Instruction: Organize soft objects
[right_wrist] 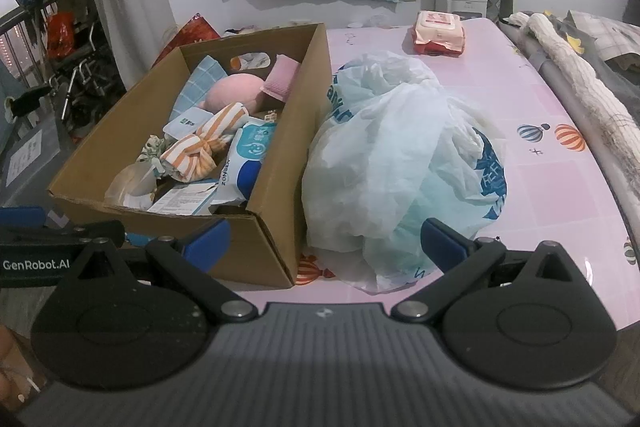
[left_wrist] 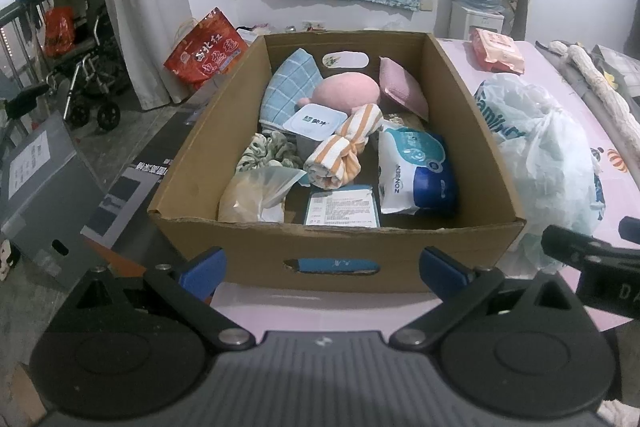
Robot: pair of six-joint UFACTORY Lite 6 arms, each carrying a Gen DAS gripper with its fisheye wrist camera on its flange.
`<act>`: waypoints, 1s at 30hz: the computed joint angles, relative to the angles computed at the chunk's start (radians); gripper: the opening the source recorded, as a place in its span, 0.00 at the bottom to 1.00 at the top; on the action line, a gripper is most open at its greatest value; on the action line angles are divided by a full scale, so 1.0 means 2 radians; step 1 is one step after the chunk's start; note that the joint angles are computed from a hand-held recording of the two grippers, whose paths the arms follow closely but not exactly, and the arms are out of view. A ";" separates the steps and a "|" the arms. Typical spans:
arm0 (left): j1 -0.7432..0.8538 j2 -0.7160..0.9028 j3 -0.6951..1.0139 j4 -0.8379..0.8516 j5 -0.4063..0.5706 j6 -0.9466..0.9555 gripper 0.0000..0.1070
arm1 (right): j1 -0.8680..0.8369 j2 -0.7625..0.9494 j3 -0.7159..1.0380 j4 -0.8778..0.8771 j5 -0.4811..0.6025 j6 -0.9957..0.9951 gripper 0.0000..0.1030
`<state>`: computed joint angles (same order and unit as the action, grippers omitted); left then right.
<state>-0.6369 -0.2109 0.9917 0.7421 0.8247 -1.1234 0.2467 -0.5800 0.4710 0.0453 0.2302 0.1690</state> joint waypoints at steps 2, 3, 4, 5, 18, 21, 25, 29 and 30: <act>0.000 -0.001 -0.001 -0.001 0.000 0.000 0.96 | 0.001 0.000 0.000 0.000 0.000 0.000 0.99; -0.002 -0.001 -0.002 0.000 0.001 -0.002 0.96 | 0.001 0.000 0.000 0.000 0.000 0.000 0.99; -0.002 -0.002 -0.002 0.000 0.001 -0.002 0.96 | 0.001 0.000 0.000 -0.004 0.000 0.004 0.99; -0.002 -0.002 -0.002 0.001 0.002 -0.002 0.96 | 0.002 0.000 0.000 -0.008 0.000 0.009 0.99; -0.003 -0.002 -0.002 -0.001 0.003 -0.003 0.96 | 0.002 -0.004 -0.001 -0.004 0.007 -0.002 0.99; -0.002 -0.002 -0.002 -0.002 0.002 -0.002 0.96 | 0.003 -0.003 -0.001 -0.007 0.006 0.002 0.99; -0.002 -0.002 -0.002 -0.001 0.003 -0.002 0.96 | 0.003 -0.003 -0.001 -0.007 0.006 0.003 0.99; -0.003 -0.001 -0.001 -0.001 0.004 -0.003 0.96 | 0.003 -0.001 0.000 -0.003 0.005 -0.002 0.99; -0.003 -0.001 -0.001 -0.001 0.004 -0.003 0.96 | 0.003 0.001 -0.001 0.000 0.004 -0.005 0.99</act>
<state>-0.6428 -0.2126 0.9896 0.7400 0.8319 -1.1296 0.2521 -0.5786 0.4694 0.0454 0.2377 0.1593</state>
